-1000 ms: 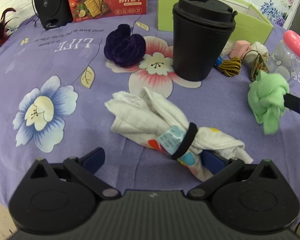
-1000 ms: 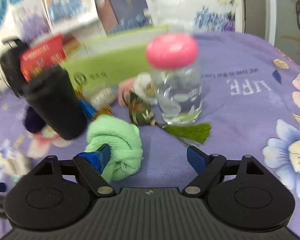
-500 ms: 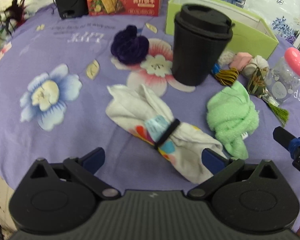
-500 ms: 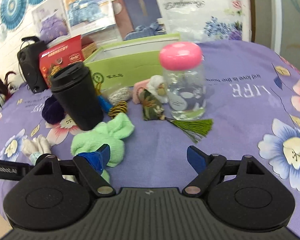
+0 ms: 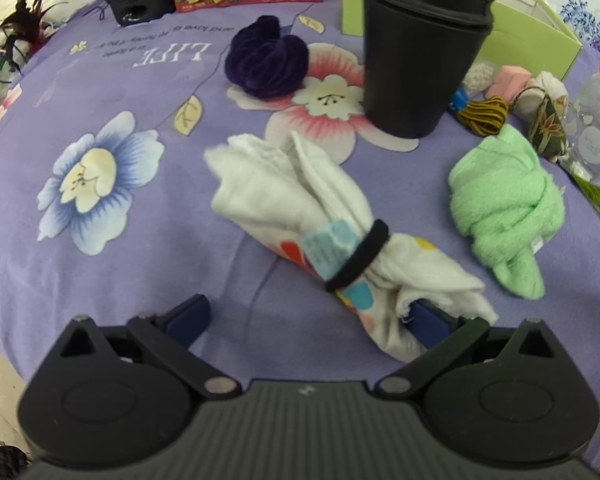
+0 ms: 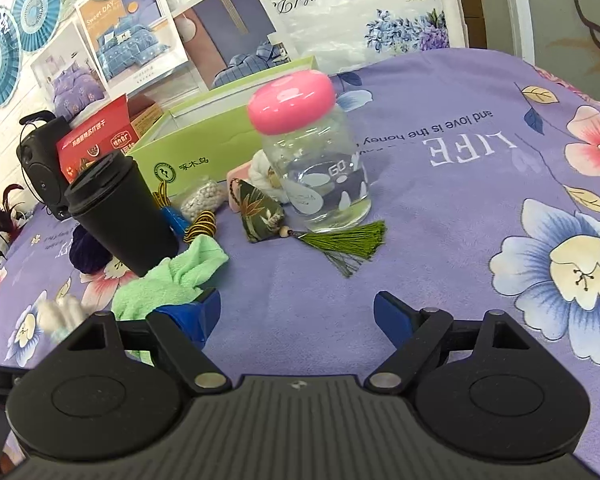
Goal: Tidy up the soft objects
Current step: 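Position left tool over the white cloth while right tool lines up on the green towel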
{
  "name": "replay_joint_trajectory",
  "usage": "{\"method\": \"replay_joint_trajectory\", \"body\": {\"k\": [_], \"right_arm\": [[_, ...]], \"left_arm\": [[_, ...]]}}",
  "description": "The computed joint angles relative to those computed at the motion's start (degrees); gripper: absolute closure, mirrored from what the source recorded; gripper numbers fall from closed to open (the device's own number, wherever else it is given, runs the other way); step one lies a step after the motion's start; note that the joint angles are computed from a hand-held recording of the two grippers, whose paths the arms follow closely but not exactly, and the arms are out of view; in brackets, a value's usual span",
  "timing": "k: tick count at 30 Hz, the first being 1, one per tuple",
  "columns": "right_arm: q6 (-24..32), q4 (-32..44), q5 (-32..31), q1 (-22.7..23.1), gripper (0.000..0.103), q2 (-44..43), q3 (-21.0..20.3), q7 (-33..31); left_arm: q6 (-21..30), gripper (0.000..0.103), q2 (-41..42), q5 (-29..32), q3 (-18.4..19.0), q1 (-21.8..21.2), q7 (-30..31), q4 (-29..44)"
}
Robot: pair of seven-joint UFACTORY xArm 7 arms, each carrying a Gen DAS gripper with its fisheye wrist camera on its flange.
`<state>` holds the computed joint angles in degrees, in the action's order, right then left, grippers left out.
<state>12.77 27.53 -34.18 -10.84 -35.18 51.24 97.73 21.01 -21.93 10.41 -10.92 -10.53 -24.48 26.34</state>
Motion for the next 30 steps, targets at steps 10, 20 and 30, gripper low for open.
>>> {"method": "replay_joint_trajectory", "body": {"k": [10,20,30], "right_arm": [[2.7,4.0,-3.0,-0.3,0.033,3.6,0.7,-0.9],[2.6,5.8,-8.6,-0.3,0.033,6.8,-0.1,3.7],[6.7,8.1,-13.6,5.0,0.033,10.8,-3.8,6.0]], "left_arm": [[0.5,0.0,-2.0,5.6,0.7,7.7,4.3,-0.6],[4.3,0.0,-11.7,-1.9,10.1,4.9,13.6,-4.3],[-5.6,0.0,2.6,-6.1,5.5,5.6,10.4,1.6]]}}
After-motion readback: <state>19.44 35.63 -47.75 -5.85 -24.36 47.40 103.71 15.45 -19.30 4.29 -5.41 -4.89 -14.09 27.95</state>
